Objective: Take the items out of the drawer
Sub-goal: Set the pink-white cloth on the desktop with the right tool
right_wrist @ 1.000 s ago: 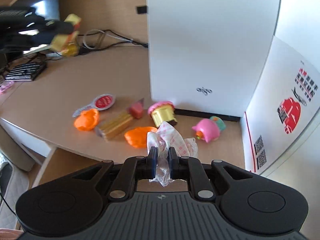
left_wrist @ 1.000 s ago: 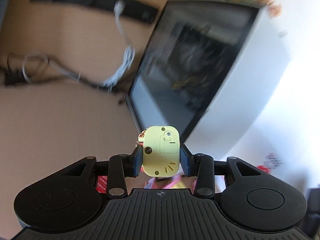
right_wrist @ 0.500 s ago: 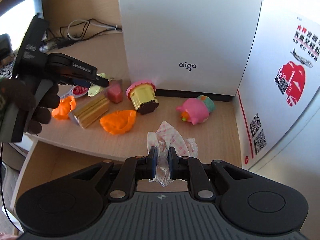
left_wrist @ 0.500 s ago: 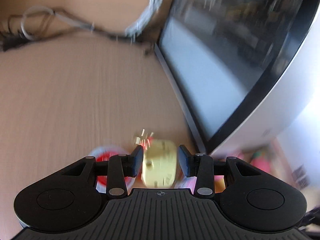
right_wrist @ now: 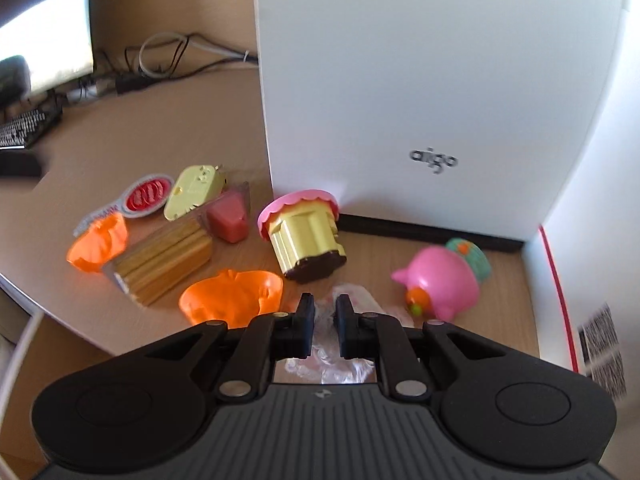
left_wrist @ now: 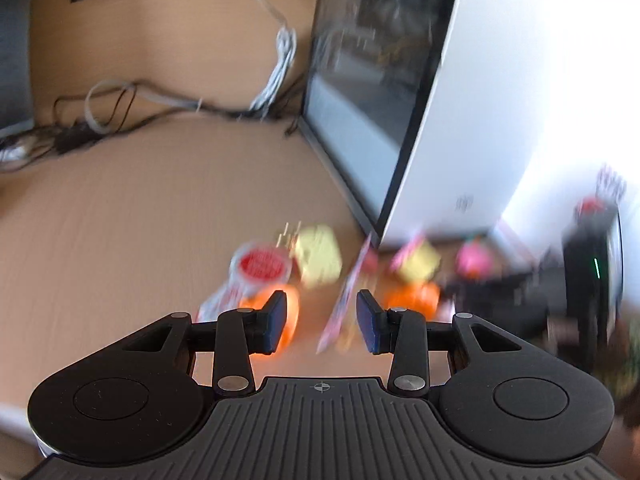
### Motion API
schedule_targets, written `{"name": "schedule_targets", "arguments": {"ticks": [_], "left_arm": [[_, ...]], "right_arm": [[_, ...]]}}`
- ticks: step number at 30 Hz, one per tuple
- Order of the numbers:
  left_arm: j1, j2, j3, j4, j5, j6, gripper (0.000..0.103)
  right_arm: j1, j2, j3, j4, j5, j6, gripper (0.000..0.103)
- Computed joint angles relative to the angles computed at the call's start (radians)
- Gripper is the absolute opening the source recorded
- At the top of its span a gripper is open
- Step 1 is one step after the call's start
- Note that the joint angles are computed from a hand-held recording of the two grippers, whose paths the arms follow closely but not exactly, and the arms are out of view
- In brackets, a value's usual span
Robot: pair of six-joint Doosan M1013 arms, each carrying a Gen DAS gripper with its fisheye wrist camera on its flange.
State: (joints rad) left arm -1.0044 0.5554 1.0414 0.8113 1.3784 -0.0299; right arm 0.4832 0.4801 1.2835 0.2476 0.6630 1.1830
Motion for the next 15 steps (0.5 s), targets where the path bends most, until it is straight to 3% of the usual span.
{"name": "schedule_targets", "arguments": {"ticks": [7, 11, 15], "left_arm": [[-0.029, -0.005, 0.030, -0.077, -0.020, -0.035, 0.042], [-0.037, -0.010, 0.047, -0.104, -0.059, -0.042, 0.041], [-0.029, -0.011, 0.066, -0.181, -0.141, -0.005, 0.041]], "right_arm": [[0.014, 0.016, -0.020, -0.052, 0.002, -0.033, 0.014], [0.005, -0.012, 0.003, 0.011, 0.002, -0.062, 0.032], [-0.009, -0.058, 0.042, 0.077, -0.013, -0.107, 0.043]]}}
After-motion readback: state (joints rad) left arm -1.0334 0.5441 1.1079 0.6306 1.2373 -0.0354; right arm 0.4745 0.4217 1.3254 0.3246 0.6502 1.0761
